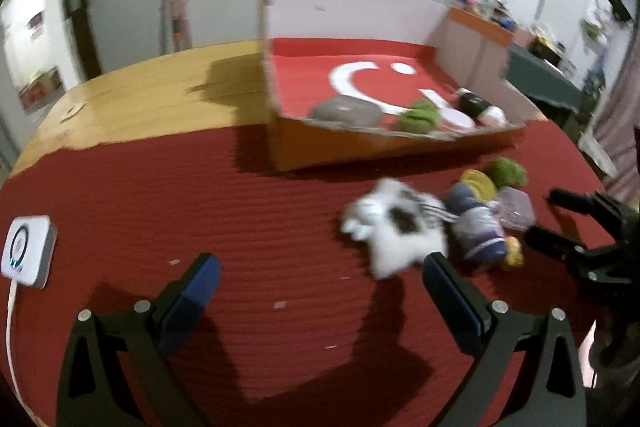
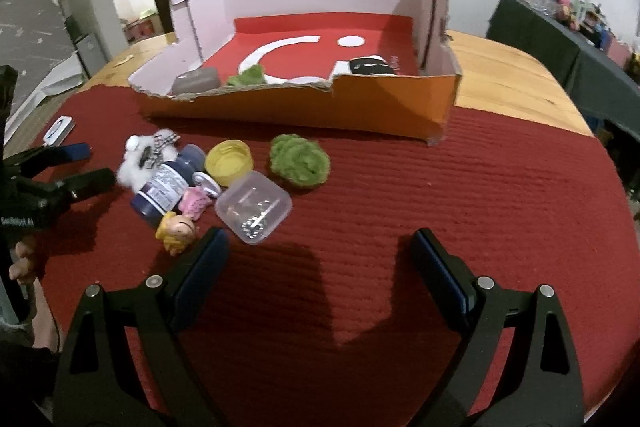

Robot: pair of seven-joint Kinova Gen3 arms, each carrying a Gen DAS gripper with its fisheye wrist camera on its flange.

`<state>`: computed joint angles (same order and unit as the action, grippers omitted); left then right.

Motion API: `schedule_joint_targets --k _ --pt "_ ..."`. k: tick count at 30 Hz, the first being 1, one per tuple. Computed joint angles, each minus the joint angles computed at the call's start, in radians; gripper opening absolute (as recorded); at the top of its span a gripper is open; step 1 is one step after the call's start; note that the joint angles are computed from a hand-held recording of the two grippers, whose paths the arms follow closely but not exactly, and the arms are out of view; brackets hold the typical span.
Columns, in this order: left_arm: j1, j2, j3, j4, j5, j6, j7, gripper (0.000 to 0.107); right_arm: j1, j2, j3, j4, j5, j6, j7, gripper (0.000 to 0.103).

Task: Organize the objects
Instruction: 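Move left tool toward white fluffy bunny while right tool approaches clear plastic box, then close left tool on white fluffy bunny while right tool grasps clear plastic box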

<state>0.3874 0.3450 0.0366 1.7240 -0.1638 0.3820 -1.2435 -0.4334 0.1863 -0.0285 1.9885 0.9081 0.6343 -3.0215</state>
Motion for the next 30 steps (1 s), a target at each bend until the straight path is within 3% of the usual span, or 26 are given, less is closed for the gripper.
schedule_joint_targets --k 3,8,15,20,25,30 --pt "0.051 0.028 -0.027 -0.041 -0.047 0.031 0.027 0.103 0.010 0.001 -0.003 -0.006 -0.017 -0.013 0.037 0.093" --pt "0.037 0.059 0.000 -0.091 -0.034 0.062 0.010 0.103 0.012 0.001 0.002 -0.009 -0.027 -0.021 0.061 0.093" --pt "0.086 0.069 -0.066 -0.112 -0.120 0.103 0.079 0.103 0.040 0.003 0.021 -0.021 -0.101 -0.068 0.155 0.093" --pt "-0.002 0.063 0.014 -0.114 -0.061 0.107 -0.019 0.102 0.067 0.016 0.015 -0.046 -0.177 -0.088 0.298 0.093" --pt "-0.017 0.079 0.034 -0.128 -0.023 0.095 -0.082 0.093 0.057 0.027 0.036 -0.058 -0.195 -0.107 0.346 0.092" --pt "-0.045 0.089 0.059 -0.132 0.042 0.071 -0.149 0.085 0.036 0.036 0.052 -0.068 -0.190 -0.098 0.343 0.081"
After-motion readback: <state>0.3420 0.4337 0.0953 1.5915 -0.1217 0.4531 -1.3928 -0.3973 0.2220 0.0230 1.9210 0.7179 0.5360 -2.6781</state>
